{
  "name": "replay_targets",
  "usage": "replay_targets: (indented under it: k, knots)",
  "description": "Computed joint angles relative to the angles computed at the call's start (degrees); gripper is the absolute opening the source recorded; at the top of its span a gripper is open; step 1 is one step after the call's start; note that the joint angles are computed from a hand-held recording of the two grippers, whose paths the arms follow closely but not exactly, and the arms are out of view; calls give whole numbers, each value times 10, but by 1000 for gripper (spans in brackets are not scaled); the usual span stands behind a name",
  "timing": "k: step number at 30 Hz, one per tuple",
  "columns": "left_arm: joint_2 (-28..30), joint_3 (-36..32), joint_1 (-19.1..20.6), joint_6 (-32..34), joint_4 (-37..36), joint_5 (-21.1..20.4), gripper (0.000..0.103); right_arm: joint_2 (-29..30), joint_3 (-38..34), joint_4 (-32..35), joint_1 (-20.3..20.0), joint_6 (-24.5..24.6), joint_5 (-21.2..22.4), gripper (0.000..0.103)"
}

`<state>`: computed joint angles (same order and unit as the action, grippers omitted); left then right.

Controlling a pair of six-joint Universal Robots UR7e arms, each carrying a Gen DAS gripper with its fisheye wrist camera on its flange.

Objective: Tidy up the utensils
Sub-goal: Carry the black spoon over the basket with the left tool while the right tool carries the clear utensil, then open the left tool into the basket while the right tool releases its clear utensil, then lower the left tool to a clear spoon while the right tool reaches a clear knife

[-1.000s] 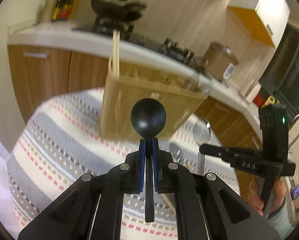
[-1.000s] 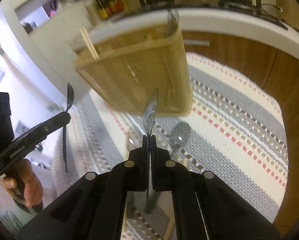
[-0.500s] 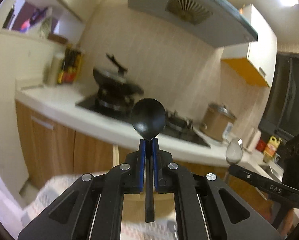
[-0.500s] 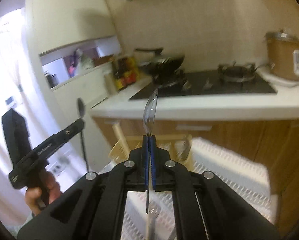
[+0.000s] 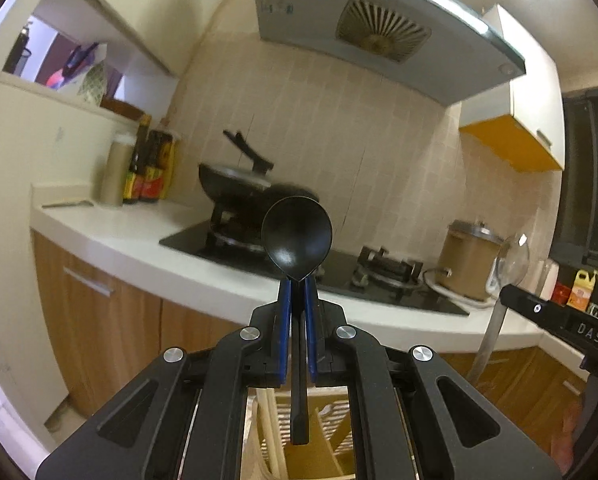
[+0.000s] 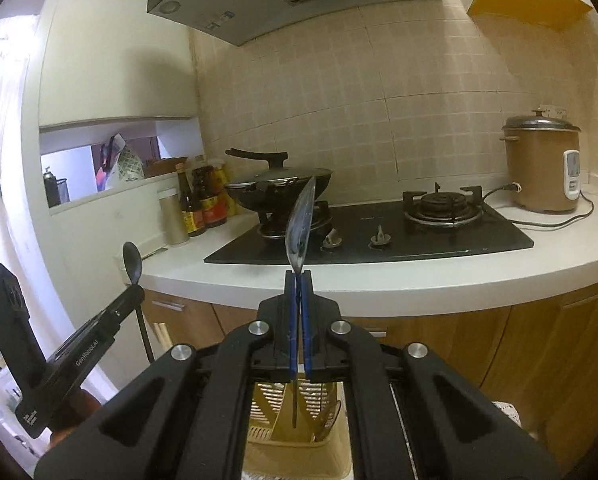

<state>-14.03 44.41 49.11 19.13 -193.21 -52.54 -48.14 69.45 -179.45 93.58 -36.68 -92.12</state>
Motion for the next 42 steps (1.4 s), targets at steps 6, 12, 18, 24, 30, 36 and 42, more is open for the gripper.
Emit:
replay_targets:
  k: [6,12,18,24,30,36,42]
  knots:
    - [13,0,4,16,-36,7,5,20,-1,-28,-4,-38,-16,1]
    - [-10,52,7,3,-60,-1,7,7,23,-12,-14,-29,-3,2]
    - [-54,127,-1,-11,-74,1,40,-20,53,2,-15,-10,-17,17]
    - [-104,213,-15,-41,-84,19,40,-61,110,-12,-15,-5,-24,27]
    - [-153,298,-34,-75,-68,32,40,-105,163,-11,-16,14,-34,27]
    - [-186,352,-46,-120,-8,24,40,-135,194,11,-11,33,-55,27]
    - [-205,371,-48,-206,108,20,40,-153,212,48,-1,23,-115,27]
